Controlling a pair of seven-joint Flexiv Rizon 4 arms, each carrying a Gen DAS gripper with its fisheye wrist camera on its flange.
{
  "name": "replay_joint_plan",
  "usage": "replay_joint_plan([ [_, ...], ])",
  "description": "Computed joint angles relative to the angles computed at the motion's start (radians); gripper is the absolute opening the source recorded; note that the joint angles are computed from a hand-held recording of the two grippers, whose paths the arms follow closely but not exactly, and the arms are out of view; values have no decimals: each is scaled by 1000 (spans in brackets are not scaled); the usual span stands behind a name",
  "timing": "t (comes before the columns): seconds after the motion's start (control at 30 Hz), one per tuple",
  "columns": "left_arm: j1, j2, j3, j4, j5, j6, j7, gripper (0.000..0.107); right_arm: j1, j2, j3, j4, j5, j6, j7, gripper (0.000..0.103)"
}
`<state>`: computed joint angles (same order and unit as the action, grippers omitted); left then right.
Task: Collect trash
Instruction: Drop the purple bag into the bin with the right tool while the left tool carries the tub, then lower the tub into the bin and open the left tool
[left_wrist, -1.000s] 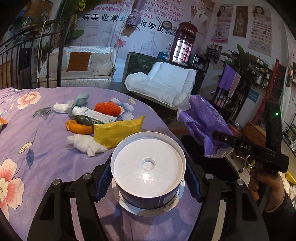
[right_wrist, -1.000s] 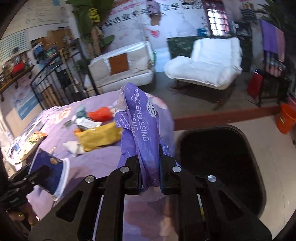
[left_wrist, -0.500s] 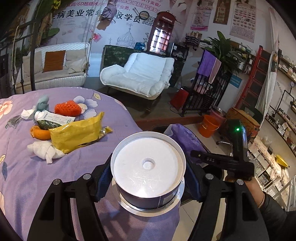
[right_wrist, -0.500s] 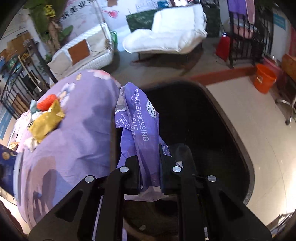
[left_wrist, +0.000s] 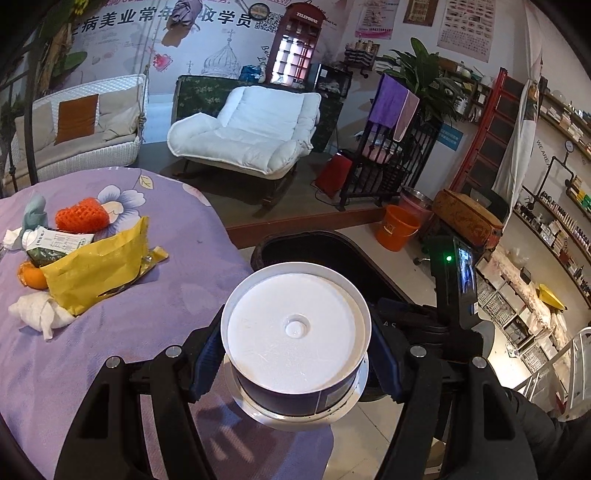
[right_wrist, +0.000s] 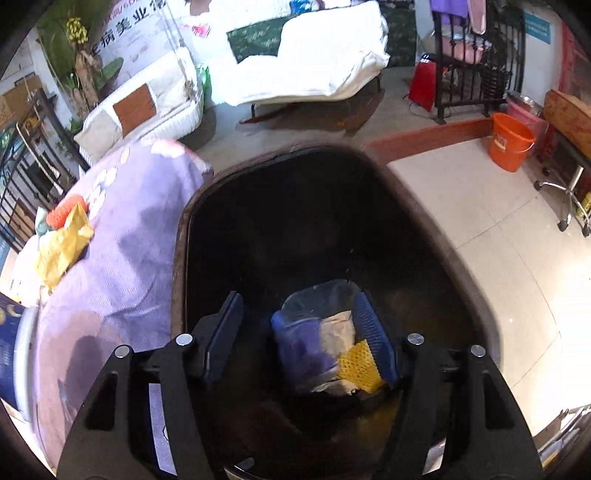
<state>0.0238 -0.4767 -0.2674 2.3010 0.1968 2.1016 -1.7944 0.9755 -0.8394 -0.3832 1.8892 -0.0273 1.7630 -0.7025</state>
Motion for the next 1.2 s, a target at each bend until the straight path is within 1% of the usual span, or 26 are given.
replay_joint_plan([
  [0.17, 7, -42, -53, -68, 11, -58, 20, 68, 100, 12, -124, 60, 77, 53, 6, 73],
  [0.27, 9, -66, -83, -106, 5, -96, 42, 68, 168, 13, -203, 93, 132, 66, -5, 76],
  [0.37, 3, -95, -104, -146, -13, -134, 72, 68, 197, 20, -244, 119, 173, 81, -19, 77],
  [0.5, -25, -123, -111, -191, -54, -184, 120, 68, 200, 28, -258, 139, 213, 97, -39, 78],
  [0.7, -90, -159, -90, -255, -126, -249, 202, 68, 207, 37, -274, 161, 255, 106, -51, 79],
  [0.77, -121, -169, -69, -273, -151, -267, 227, 68, 212, 36, -281, 167, 267, 107, -53, 80],
  [0.87, -147, -187, -61, -297, -184, -295, 259, 68, 206, 41, -279, 175, 279, 110, -53, 80],
  [1.03, -212, -206, -10, -337, -243, -328, 294, 69, 207, 43, -282, 185, 294, 117, -54, 80],
  [1.07, -219, -209, -5, -342, -252, -335, 300, 71, 206, 43, -281, 184, 295, 117, -54, 80],
  [1.1, -230, -212, 3, -348, -261, -338, 304, 76, 203, 44, -278, 184, 296, 118, -55, 80],
  [1.13, -242, -212, 14, -350, -270, -338, 306, 79, 201, 45, -276, 185, 297, 119, -55, 80],
  [1.2, -236, -215, 4, -345, -275, -326, 312, 84, 200, 45, -273, 188, 301, 125, -56, 80],
])
